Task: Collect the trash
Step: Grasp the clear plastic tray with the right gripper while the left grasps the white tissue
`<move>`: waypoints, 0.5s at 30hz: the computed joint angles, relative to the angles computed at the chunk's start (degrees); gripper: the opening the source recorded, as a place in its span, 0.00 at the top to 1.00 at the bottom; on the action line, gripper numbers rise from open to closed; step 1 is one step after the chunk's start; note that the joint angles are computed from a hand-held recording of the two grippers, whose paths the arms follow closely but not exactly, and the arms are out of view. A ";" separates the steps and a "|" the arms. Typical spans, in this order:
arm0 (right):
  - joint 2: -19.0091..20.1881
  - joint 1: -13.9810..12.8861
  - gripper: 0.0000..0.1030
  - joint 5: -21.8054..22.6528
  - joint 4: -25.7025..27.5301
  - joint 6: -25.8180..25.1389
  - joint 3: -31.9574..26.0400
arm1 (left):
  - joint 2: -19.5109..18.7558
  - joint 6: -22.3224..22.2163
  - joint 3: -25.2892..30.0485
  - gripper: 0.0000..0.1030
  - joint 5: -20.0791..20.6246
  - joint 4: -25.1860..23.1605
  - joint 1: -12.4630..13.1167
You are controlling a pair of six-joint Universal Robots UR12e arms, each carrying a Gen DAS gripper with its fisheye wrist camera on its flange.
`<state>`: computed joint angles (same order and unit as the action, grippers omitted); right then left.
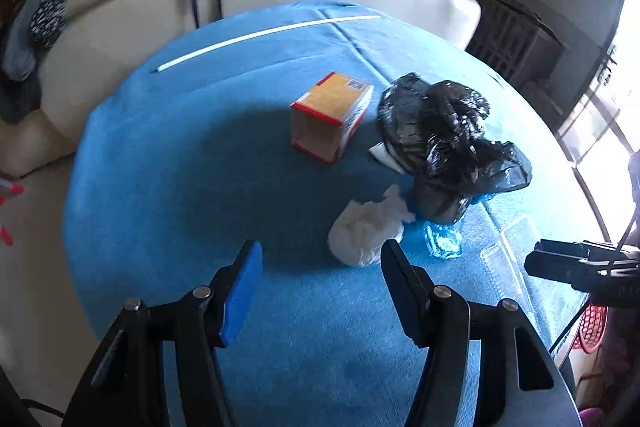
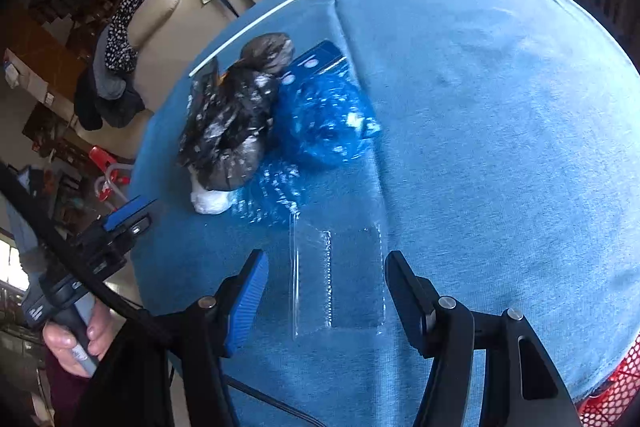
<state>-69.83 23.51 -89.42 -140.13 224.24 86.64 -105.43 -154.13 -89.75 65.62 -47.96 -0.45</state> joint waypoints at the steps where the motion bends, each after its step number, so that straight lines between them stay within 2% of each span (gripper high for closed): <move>1: 0.26 0.28 0.37 -1.08 0.92 -0.45 -0.62 | -0.29 1.01 0.44 0.39 -1.16 -0.59 0.01; 3: 1.03 0.83 0.37 -3.45 3.59 -0.67 -2.05 | -1.03 2.96 1.50 0.39 -2.82 -1.86 -0.11; 5: 1.44 0.95 0.37 -3.85 5.43 -0.71 -2.76 | -1.67 4.03 2.22 0.39 -3.13 -2.26 -0.47; 9: 1.81 0.85 0.38 -3.12 5.86 -0.34 -2.86 | -3.19 7.51 3.95 0.39 -2.93 -4.76 -1.38; 10: 1.88 0.89 0.39 -3.39 6.30 -0.73 -2.96 | -3.72 8.46 4.49 0.39 -2.91 -5.22 -1.61; 11: 1.97 0.91 0.45 -3.43 6.49 -1.25 -3.01 | -4.13 9.70 4.95 0.39 -3.18 -6.20 -1.76; 15: 2.58 1.10 0.47 -3.60 6.41 -2.36 -3.58 | -5.55 12.05 6.55 0.39 -3.15 -9.66 -2.30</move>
<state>-67.25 24.62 -93.02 -133.72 221.87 83.06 -110.99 -142.09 -83.20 62.47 -57.62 -2.75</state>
